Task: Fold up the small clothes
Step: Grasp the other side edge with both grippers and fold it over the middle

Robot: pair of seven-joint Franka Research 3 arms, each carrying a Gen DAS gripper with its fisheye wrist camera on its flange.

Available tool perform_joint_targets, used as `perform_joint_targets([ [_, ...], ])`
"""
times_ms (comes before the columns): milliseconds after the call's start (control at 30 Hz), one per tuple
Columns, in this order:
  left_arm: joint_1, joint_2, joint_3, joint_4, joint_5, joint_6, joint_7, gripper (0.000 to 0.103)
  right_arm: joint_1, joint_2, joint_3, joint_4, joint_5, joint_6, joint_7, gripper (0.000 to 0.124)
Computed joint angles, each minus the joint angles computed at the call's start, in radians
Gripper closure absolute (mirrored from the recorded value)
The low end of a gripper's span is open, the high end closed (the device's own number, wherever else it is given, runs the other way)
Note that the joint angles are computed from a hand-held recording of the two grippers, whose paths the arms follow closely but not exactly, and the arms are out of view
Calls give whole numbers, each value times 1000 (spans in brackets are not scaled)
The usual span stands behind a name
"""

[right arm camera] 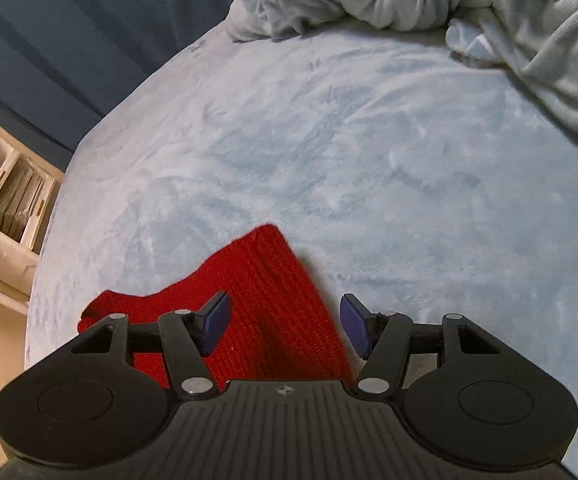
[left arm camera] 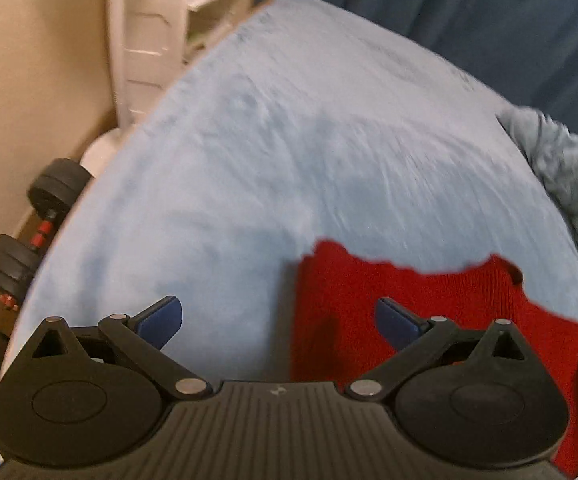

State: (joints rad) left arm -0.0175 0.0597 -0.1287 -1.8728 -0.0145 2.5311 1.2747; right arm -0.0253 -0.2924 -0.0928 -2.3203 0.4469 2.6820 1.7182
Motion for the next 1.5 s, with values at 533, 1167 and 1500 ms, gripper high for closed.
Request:
perform_joint_targets([
  [533, 16, -25, 1, -1, -72, 11, 106, 92, 128, -103, -54, -62, 95, 194, -191, 113],
  [1167, -6, 13, 41, -77, 399, 109, -231, 8, -71, -13, 82, -106, -220, 200, 181, 71],
  [1500, -34, -291, 20, -399, 207, 171, -135, 0, -55, -266, 74, -291, -242, 151, 204, 71],
])
